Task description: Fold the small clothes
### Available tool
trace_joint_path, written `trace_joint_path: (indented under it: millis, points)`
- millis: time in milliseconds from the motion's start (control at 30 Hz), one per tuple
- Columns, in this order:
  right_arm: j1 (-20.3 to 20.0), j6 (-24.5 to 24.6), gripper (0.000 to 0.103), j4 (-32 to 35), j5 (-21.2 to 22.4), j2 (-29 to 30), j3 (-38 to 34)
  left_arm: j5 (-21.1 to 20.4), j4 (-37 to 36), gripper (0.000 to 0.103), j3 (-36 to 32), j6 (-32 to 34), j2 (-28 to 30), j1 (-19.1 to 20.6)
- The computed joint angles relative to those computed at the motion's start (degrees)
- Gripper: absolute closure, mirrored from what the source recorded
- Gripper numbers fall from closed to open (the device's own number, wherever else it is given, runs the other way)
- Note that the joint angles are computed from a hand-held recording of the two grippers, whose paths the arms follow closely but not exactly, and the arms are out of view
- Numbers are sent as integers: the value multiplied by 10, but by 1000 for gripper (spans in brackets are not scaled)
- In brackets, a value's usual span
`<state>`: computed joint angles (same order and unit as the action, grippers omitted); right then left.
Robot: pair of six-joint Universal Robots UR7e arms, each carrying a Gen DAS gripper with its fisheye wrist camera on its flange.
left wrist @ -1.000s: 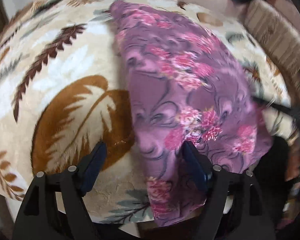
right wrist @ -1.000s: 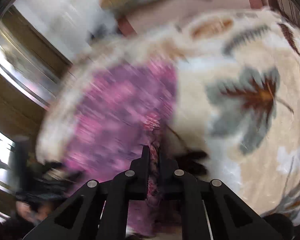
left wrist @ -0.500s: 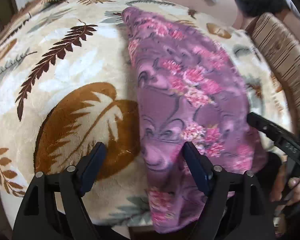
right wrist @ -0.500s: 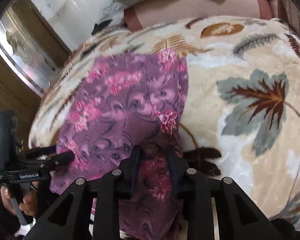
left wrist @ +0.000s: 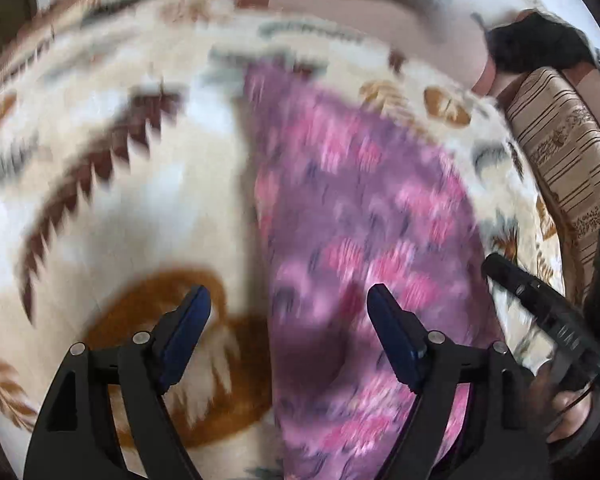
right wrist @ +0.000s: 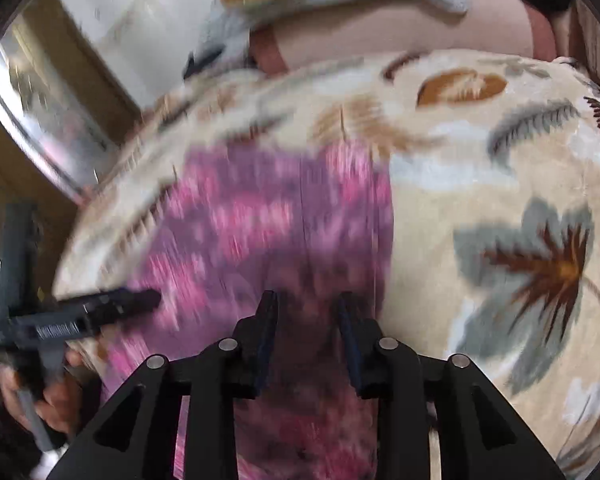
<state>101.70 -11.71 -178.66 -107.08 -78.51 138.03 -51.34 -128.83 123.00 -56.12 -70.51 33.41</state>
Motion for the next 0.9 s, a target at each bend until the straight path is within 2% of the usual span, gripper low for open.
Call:
trace_joint_path:
  millis: [133, 233, 300, 367, 467, 600, 700, 733, 800, 833, 867, 900]
  points:
    - [9, 10, 69, -32, -4, 48, -46, 43, 25, 21, -69, 38, 53, 29]
    - [4, 12, 69, -49, -22, 95, -71, 35, 40, 21, -105, 36, 90, 66]
    - [-10, 11, 70, -22, -62, 120, -82, 20, 47, 19, -114, 26, 103, 85]
    - [-16, -7, 69, -52, -51, 119, -73, 15, 25, 15, -108, 21, 104, 91]
    - [-10, 13, 69, -25, -47, 103, -78, 28, 24, 13, -106, 39, 107, 86]
    - [-20, 16, 66, -52, -6, 86, -71, 26, 5, 12, -101, 45, 107, 91]
    - [-29, 21, 64, -10, -39, 111, -90, 31, 7, 11, -104, 48, 111, 92]
    - [-30, 7, 64, -26, -37, 116, -89, 31, 5, 11, -105, 49, 113, 93]
    - [-32, 10, 62, -17, -33, 113, -92, 31, 5, 10, -105, 50, 113, 94]
    - [-31, 15, 60, -5, -35, 110, -96, 32, 5, 10, -105, 51, 113, 93]
    - [-27, 22, 51, 16, -51, 109, -102, 32, 5, 10, -105, 52, 113, 93]
    - [-29, 26, 51, 30, -48, 105, -106, 30, 7, 10, -105, 50, 112, 93]
